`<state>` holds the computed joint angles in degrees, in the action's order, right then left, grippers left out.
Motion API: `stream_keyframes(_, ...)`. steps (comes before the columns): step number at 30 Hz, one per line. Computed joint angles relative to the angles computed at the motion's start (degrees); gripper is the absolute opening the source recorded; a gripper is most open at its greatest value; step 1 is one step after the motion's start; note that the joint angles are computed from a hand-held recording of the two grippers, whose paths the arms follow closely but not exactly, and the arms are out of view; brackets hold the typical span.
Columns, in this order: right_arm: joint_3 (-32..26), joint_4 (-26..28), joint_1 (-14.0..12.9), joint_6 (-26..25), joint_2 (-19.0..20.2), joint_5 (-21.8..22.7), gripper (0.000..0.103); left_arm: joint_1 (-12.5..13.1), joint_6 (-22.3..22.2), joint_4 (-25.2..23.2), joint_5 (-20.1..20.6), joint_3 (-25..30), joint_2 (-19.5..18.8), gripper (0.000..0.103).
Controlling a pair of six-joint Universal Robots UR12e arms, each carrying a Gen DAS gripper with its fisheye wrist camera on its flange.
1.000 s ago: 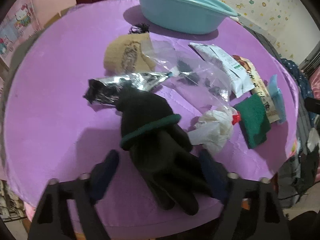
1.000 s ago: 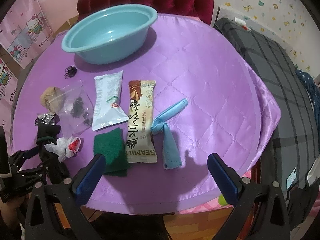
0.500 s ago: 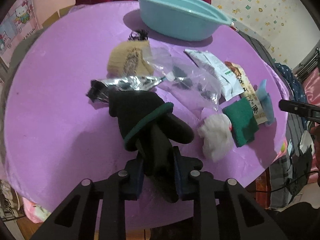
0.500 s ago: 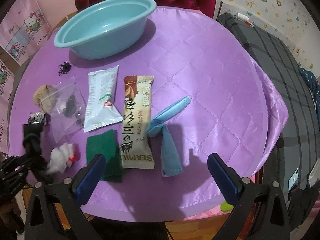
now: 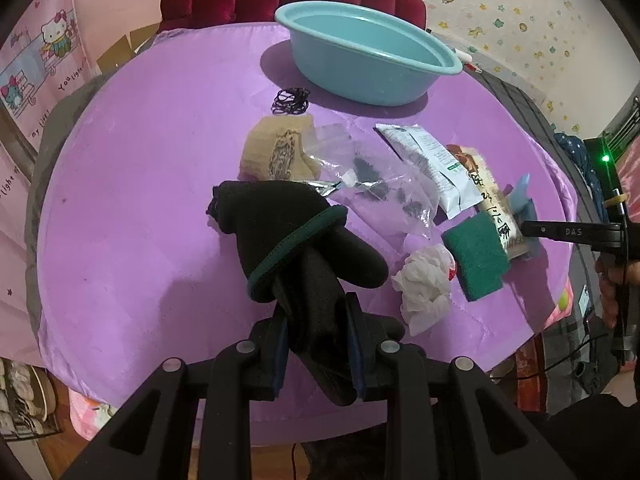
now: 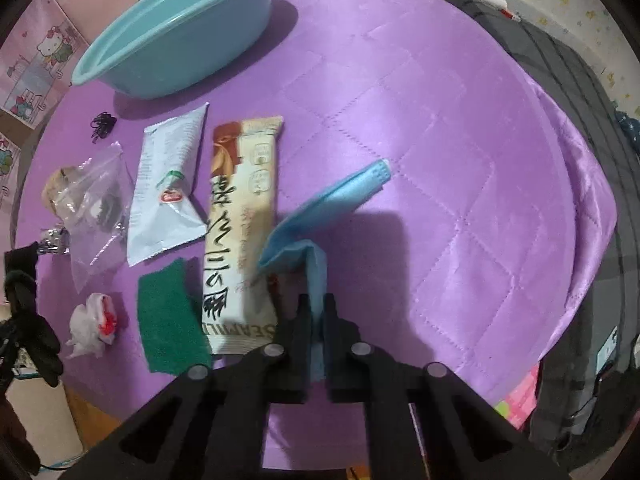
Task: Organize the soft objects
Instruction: 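Carry the glove and blue cloth with both grippers over the light-blue basin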
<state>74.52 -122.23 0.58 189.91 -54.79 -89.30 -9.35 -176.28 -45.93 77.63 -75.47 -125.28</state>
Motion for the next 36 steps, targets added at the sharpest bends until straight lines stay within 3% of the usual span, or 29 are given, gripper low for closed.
stream_keyframes(2, 0.41, -0.59, -0.28, 0.32, -0.21, 1.81, 0.002, 0.13, 0.24, 0.67, -0.87, -0.22, 0.03, 0.027)
stream_keyframes(21, -1.21, -2.69, 0.71, -1.96, -2.62, 1.62, 0.003, 0.15, 5.36, 0.63, -4.15, 3.58, -0.50, 0.027)
stream_keyframes(36, -7.32, -4.54, 1.79, -4.32, -0.30, 2.61, 0.003, -0.88, 7.13, 0.43, -6.87, 11.27, -3.59, 0.027)
